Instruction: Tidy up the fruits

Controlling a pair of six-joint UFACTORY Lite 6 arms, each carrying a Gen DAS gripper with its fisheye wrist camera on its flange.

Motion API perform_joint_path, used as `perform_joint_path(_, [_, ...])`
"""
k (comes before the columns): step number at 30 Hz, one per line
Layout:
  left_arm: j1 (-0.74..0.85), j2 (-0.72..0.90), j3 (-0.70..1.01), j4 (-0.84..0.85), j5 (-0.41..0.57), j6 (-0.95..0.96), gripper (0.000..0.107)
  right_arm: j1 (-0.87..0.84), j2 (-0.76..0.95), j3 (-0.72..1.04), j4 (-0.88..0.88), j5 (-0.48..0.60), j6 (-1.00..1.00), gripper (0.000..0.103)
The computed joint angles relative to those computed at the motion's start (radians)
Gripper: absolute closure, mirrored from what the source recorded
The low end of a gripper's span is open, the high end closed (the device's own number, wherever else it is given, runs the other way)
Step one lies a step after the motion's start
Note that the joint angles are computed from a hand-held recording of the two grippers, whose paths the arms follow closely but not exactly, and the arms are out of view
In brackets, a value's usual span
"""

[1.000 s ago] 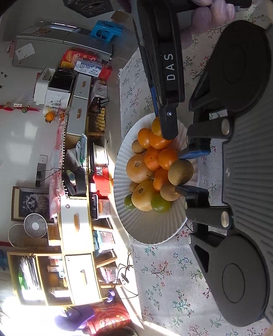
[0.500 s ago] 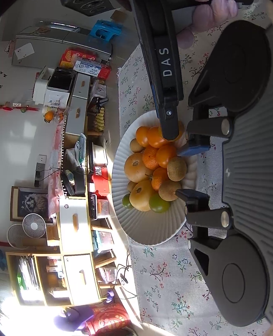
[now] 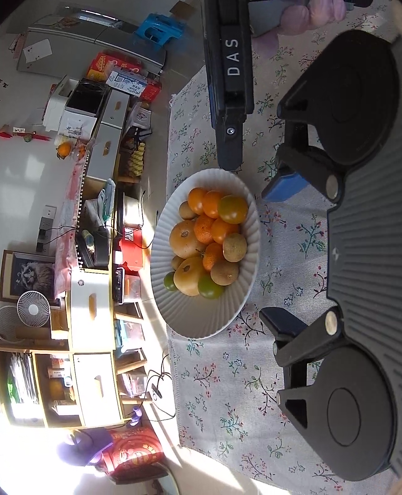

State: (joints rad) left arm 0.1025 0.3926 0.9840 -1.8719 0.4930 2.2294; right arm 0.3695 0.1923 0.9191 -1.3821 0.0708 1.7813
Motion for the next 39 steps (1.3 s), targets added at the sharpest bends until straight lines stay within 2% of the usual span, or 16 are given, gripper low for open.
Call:
perform_joint_path(2, [0.000, -0.037, -0.020, 0.017, -0.018, -0.055, 0.024, 0.023, -0.014, -0.002, 0.142, 0.040, -0.145, 0.031])
perform_joint_path(8, [-0.009, -0.128, -0.070, 0.092, -0.087, -0.196, 0.010, 0.083, -0.062, -0.005, 0.333, 0.162, -0.314, 0.016])
perform_joint_path(11, [-0.013, -0.164, -0.084, 0.168, -0.120, -0.296, 0.011, 0.122, -0.083, -0.003, 0.350, 0.271, -0.287, 0.007])
perform_joint_path(14, [-0.018, -0.201, -0.108, 0.221, -0.163, -0.359, 0.011, 0.147, -0.096, 0.000, 0.376, 0.334, -0.291, 0.002])
perform_joint_path(23, [-0.015, -0.228, -0.108, 0.409, -0.255, -0.551, 0.011, 0.178, -0.061, 0.025, 0.546, 0.412, -0.396, 0.001])
perform_joint_path(28, [-0.037, -0.241, -0.135, 0.300, -0.323, -0.440, 0.011, 0.210, -0.023, 0.045, 0.555, 0.443, -0.410, 0.001])
perform_joint_path(36, [-0.057, -0.262, -0.159, 0.267, -0.361, -0.409, 0.011, 0.236, -0.031, 0.035, 0.551, 0.465, -0.424, 0.001])
perform_joint_path(39, [-0.055, -0.261, -0.157, 0.311, -0.353, -0.454, 0.011, 0.234, -0.030, 0.034, 0.562, 0.463, -0.434, 0.001])
